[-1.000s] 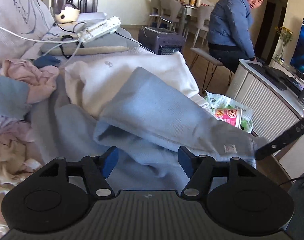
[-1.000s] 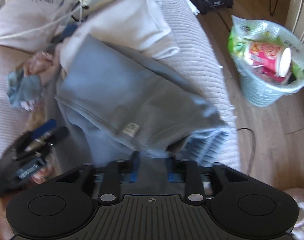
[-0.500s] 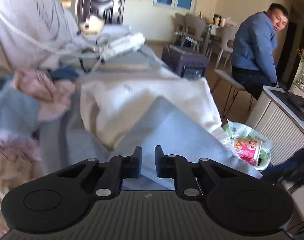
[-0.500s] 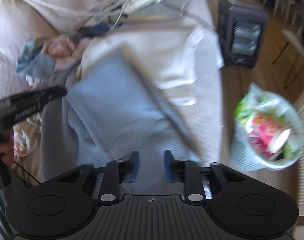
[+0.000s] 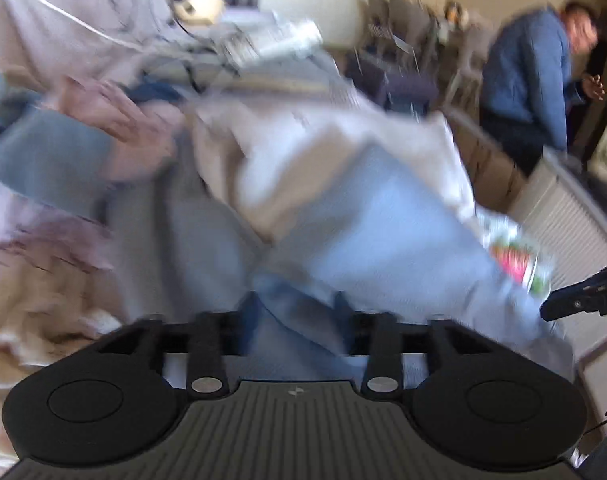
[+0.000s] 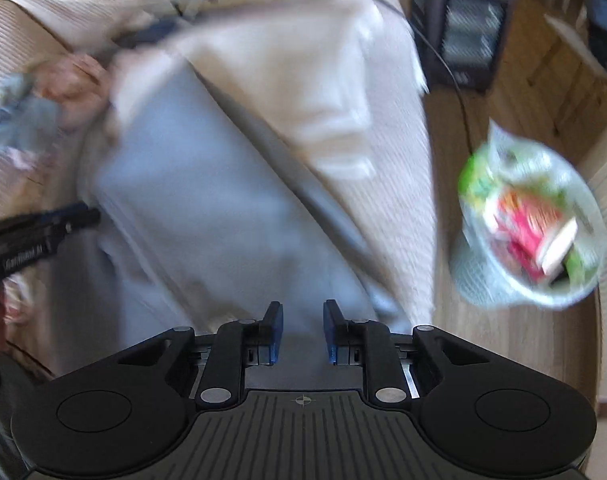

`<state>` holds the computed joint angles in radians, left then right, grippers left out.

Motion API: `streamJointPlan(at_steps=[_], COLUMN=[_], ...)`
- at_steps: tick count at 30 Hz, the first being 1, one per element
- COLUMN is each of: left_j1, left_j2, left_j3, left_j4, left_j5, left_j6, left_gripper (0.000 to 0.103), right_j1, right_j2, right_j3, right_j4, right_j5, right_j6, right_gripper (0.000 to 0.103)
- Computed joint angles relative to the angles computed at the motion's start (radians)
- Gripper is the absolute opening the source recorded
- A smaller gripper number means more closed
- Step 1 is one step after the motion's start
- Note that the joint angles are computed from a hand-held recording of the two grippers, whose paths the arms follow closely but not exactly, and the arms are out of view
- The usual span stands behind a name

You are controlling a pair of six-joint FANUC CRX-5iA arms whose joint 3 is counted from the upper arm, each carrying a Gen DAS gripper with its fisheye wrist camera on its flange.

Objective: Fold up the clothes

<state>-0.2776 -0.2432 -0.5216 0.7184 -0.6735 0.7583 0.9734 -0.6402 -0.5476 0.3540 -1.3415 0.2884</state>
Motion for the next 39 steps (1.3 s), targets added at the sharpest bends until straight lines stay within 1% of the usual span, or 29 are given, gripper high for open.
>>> streamJointPlan(at_steps=[1,2,4,5,6,8,10,11,13,14,15,16,18,20,22,23,24,25,27,28,29,30,32,34,36,38,39], left_j1=[0.017,0.030,0.055,0.059,0.066,0.079,0.090,0.093,0.095,0.092,0.089,0.086,0.074,0.071,0.083,0.087,0.085,0.084,0.074,0.062,0.046,0.035,0.025,0.025,0.036,0.062,0.068], left_j2=[-0.018,-0.016,-0.010,0.006,0.026,0.055,0.088,0.106,0.158,0.182,0.209,0.237,0.283,0.312,0.340,0.348,0.353,0.356,0.331,0.309,0.278,0.249,0.197,0.133,0.070,-0.001,-0.020], left_j3=[-0.012,-0.007,0.008,0.030,0.057,0.076,0.095,0.101,0.119,0.128,0.142,0.164,0.226,0.255,0.261,0.255,0.247,0.238,0.206,0.179,0.145,0.117,0.071,0.033,0.006,-0.027,-0.039], left_j4=[0.020,0.011,-0.015,-0.064,-0.112,-0.138,-0.148,-0.129,-0.070,-0.040,-0.014,-0.014,-0.116,-0.156,-0.082,-0.036,0.013,0.060,0.145,0.203,0.283,0.366,0.514,0.586,0.560,0.464,0.411], left_j5=[0.018,0.030,0.054,0.071,0.070,0.084,0.092,0.093,0.091,0.084,0.070,0.058,0.069,0.078,0.055,0.050,0.044,0.039,0.043,0.053,0.060,0.042,-0.037,-0.139,-0.232,-0.330,-0.356], left_j6=[0.002,0.031,0.098,0.158,0.211,0.269,0.313,0.311,0.285,0.273,0.267,0.283,0.382,0.430,0.407,0.383,0.346,0.311,0.241,0.179,0.090,0.011,-0.092,-0.186,-0.240,-0.262,-0.258], left_gripper=[0.049,0.051,0.052,0.052,0.052,0.052,0.052,0.052,0.047,0.039,0.036,0.035,0.034,0.034,0.034,0.027,0.016,0.008,0.007,0.006,0.006,0.006,0.006,0.006,0.006,0.007,0.007], right_j1=[-0.001,-0.009,-0.056,-0.082,-0.111,-0.167,-0.205,-0.221,-0.237,-0.237,-0.237,-0.238,-0.237,-0.234,-0.233,-0.231,-0.225,-0.217,-0.197,-0.188,-0.180,-0.170,-0.145,-0.115,-0.074,-0.029,-0.003], right_j2=[-0.001,0.001,0.029,0.055,0.086,0.156,0.225,0.260,0.318,0.333,0.349,0.361,0.359,0.348,0.324,0.312,0.298,0.285,0.259,0.238,0.214,0.190,0.157,0.128,0.087,0.041,0.019], right_j3=[0.009,0.019,0.049,0.067,0.087,0.135,0.186,0.212,0.254,0.262,0.270,0.276,0.268,0.256,0.239,0.230,0.218,0.206,0.176,0.157,0.137,0.117,0.095,0.078,0.056,0.031,0.021], right_j4=[0.015,0.025,0.021,0.016,0.001,-0.043,-0.093,-0.121,-0.160,-0.170,-0.180,-0.191,-0.208,-0.223,-0.227,-0.226,-0.216,-0.204,-0.168,-0.154,-0.139,-0.123,-0.083,-0.033,0.035,0.109,0.144], right_j5=[0.023,0.054,0.152,0.201,0.250,0.343,0.410,0.430,0.451,0.460,0.469,0.476,0.476,0.469,0.444,0.432,0.419,0.409,0.400,0.404,0.411,0.417,0.408,0.392,0.384,0.371,0.356], right_j6=[0.008,0.022,0.083,0.114,0.152,0.225,0.281,0.315,0.370,0.381,0.393,0.402,0.395,0.378,0.347,0.331,0.314,0.294,0.239,0.208,0.175,0.142,0.104,0.074,0.023,-0.036,-0.060], right_gripper=[0.022,0.023,0.023,0.023,0.024,0.024,0.024,0.024,0.024,0.024,0.024,0.024,0.024,0.024,0.024,0.024,0.024,0.024,0.024,0.025,0.025,0.025,0.025,0.025,0.025,0.025,0.029])
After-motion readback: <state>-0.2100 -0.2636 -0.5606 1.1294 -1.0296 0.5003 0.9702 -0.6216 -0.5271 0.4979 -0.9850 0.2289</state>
